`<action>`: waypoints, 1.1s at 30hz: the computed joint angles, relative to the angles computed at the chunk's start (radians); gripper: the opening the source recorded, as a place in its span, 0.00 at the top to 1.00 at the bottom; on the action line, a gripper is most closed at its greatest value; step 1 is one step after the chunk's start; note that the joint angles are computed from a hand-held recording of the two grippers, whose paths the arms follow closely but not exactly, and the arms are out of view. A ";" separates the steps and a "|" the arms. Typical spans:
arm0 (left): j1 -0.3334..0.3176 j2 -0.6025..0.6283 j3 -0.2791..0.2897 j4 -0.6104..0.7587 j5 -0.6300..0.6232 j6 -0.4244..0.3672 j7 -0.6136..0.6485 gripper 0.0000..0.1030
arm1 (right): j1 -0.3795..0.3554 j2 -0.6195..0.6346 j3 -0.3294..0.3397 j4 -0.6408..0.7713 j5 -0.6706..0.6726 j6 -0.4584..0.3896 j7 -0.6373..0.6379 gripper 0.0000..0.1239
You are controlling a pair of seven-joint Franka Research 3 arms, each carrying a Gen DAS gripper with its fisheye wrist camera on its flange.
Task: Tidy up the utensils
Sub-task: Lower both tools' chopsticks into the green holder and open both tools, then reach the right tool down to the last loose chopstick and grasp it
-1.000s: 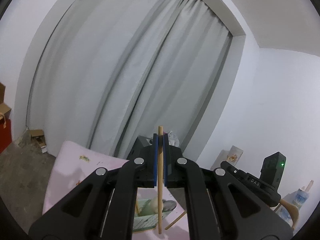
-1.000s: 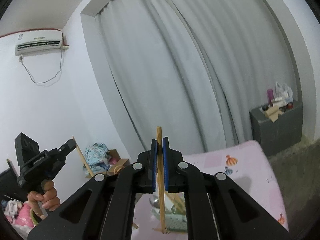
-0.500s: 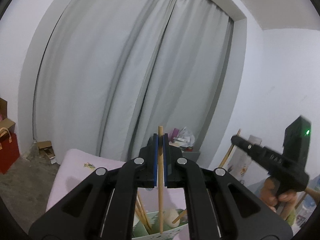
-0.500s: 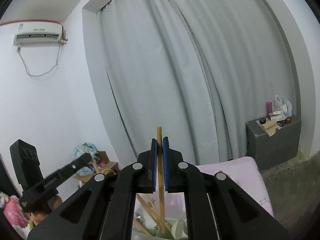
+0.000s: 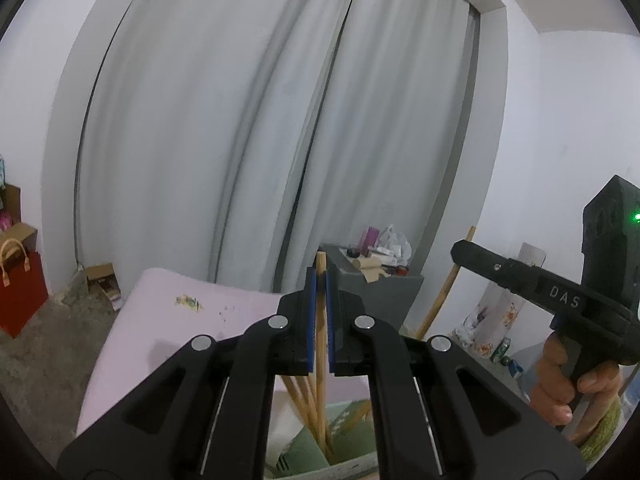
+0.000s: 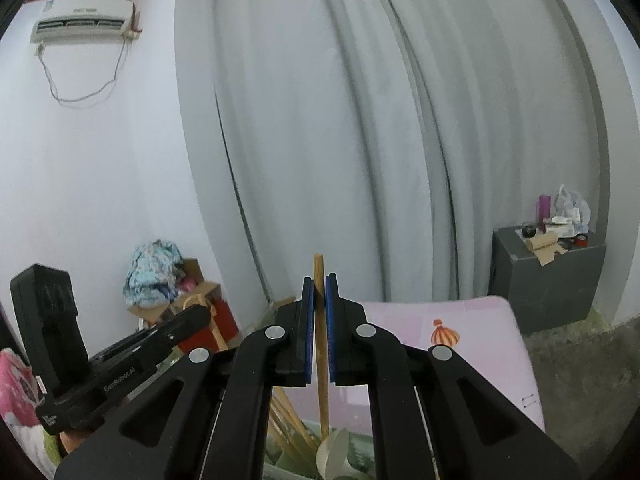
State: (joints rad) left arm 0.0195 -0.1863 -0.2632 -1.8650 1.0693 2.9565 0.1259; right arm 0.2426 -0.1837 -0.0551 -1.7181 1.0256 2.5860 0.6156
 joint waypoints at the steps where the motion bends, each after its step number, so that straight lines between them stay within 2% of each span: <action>1: -0.006 -0.003 0.009 -0.012 -0.022 0.007 0.017 0.97 | -0.001 0.003 0.000 -0.003 -0.006 -0.007 0.001 0.95; 3: -0.015 -0.013 0.023 -0.047 -0.074 0.020 0.051 0.96 | -0.009 0.006 0.004 -0.016 -0.040 -0.023 0.025 0.95; 4: -0.019 -0.018 0.028 -0.063 -0.103 0.028 0.072 0.92 | -0.013 0.006 0.006 -0.023 -0.057 -0.031 0.043 0.94; 5: -0.022 -0.028 0.034 -0.084 -0.134 0.035 0.091 0.81 | -0.015 0.005 0.005 -0.025 -0.066 -0.047 0.053 0.94; 7: -0.012 -0.051 0.029 -0.118 -0.168 0.044 0.096 0.66 | -0.021 0.002 0.003 -0.034 -0.080 -0.064 0.063 0.81; 9: 0.013 -0.081 0.013 -0.154 -0.176 0.058 0.076 0.63 | -0.021 -0.016 -0.001 -0.056 -0.070 -0.064 0.053 0.75; 12: 0.047 -0.140 -0.003 -0.214 -0.202 0.072 0.063 0.56 | -0.020 -0.043 -0.011 -0.077 -0.052 -0.058 0.047 0.70; 14: 0.066 -0.192 -0.009 -0.269 -0.230 0.086 0.061 0.53 | -0.018 -0.067 -0.025 -0.096 -0.024 -0.053 0.037 0.70; 18: 0.098 -0.302 -0.023 -0.378 -0.294 0.065 0.073 0.52 | -0.010 -0.146 -0.061 -0.166 0.046 -0.029 -0.001 0.70; 22: 0.021 -0.348 0.023 -0.458 -0.422 -0.068 0.195 0.52 | -0.003 -0.247 -0.103 -0.282 0.096 -0.023 -0.019 0.70; 24: -0.051 -0.316 0.075 -0.470 -0.518 -0.135 0.295 0.53 | -0.011 -0.282 -0.116 -0.337 0.080 -0.047 0.016 0.70; 27: -0.104 -0.223 0.110 -0.436 -0.618 -0.239 0.446 0.54 | -0.030 -0.327 -0.114 -0.426 0.039 -0.058 0.075 0.70; 30: -0.117 -0.106 0.113 -0.376 -0.681 -0.327 0.560 0.55 | -0.038 -0.356 -0.114 -0.497 0.013 -0.049 0.112 0.70; 33: -0.084 -0.043 0.071 -0.344 -0.601 -0.386 0.542 0.61 | -0.051 -0.368 -0.116 -0.541 -0.025 -0.048 0.157 0.70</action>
State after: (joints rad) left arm -0.0648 -0.2297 -0.1920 -2.2087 0.4679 2.5707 0.6682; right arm 0.1913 -0.5518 -0.1712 -2.2588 1.0007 2.5376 0.7726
